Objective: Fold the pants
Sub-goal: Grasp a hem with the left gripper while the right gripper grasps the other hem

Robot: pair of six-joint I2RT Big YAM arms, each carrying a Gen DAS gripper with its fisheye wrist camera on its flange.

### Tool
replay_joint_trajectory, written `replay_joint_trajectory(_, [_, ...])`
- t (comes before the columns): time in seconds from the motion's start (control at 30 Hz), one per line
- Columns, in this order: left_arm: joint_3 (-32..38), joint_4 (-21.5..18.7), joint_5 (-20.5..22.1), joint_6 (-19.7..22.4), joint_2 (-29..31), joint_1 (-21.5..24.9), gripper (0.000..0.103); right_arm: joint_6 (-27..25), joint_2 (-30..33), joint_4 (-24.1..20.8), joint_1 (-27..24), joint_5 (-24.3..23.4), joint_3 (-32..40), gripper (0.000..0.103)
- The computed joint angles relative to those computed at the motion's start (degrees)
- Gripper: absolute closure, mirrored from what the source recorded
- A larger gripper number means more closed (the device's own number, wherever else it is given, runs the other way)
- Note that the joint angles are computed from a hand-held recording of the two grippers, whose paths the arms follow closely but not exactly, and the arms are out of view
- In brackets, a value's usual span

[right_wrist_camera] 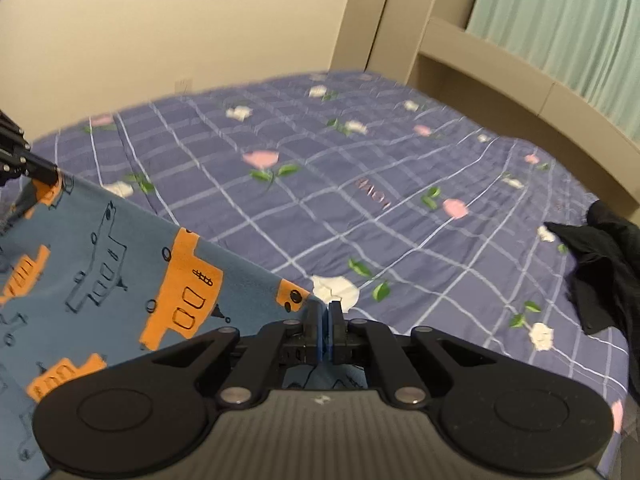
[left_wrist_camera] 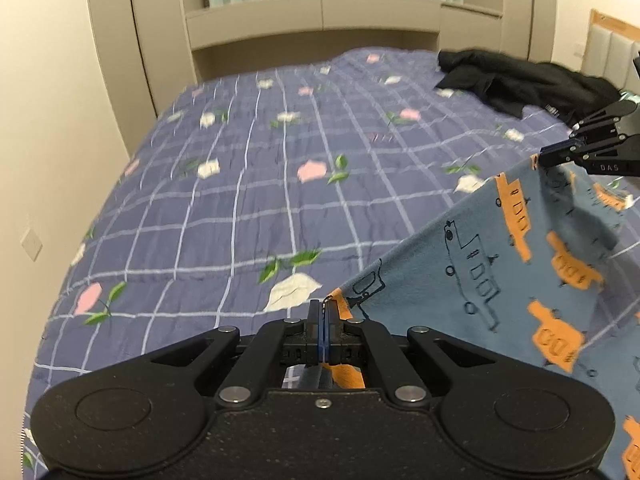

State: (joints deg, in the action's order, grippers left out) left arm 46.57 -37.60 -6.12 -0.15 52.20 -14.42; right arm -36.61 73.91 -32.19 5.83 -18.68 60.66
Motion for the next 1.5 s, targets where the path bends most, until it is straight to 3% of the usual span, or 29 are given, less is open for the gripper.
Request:
replay_joint_trajectory(0.2, [-1.97,-1.53,-4.97,-1.52,-9.27,-6.77,0.103,0.66,-11.05,1.38,-2.73,-2.61,-7.01,0.1])
replay_joint_trajectory(0.37, [-3.3,-5.11,-10.66,-4.49,-16.65,-15.64,0.103,0.54,-20.99,-0.9,-6.37,-5.67,-11.55,0.101])
replay_joint_trajectory(0.57, [-5.9,-11.7,-19.76,-10.9,-23.43,-29.48,0.103,-2.72,-33.94,-9.05,-14.39,-11.84,-16.45,0.103])
replay_joint_trajectory(0.7, [-7.84,-17.31,-26.33,-18.14,-26.38,-40.11,0.103,-6.18,-41.14,-16.16,-22.99,-18.36,-18.79,0.103])
replay_joint_trajectory(0.8, [-9.16,-20.7,-30.27,-23.52,-27.03,-46.24,0.103,-12.18,-43.88,-22.81,-29.47,-21.99,-20.0,0.103])
replay_joint_trajectory(0.9, [-9.88,-24.01,-33.96,-28.99,-27.01,-51.94,0.103,-15.66,-44.95,-24.67,-31.42,-22.29,-21.36,0.103])
replay_joint_trajectory(0.97, [-10.14,-25.15,-35.74,-30.57,-26.54,-54.65,0.103,-15.3,-44.92,-24.12,-30.61,-21.42,-21.66,0.101])
replay_joint_trajectory(1.17, [-11.99,-27.23,-36.31,-36.43,-25.96,-60.75,0.103,-14.02,-40.22,-20.77,-20.82,-15.84,-20.03,0.076])
replay_joint_trajectory(1.33, [-14.8,-26.57,-35.11,-40.96,-26.25,-62.55,0.103,-8.8,-29.88,-16.67,-9.87,-9.41,-16.28,0.073])
replay_joint_trajectory(1.43, [-16.31,-25.75,-34.75,-41.85,-26.73,-62.77,0.103,-12.08,-23.07,-13.99,-4.1,-5.0,-13.97,0.069])
replay_joint_trajectory(1.5, [-17.1,-24.89,-33.56,-41.59,-27.44,-61.64,0.103,-16.11,-18.63,-14.52,-0.98,-2.72,-11.7,0.06])
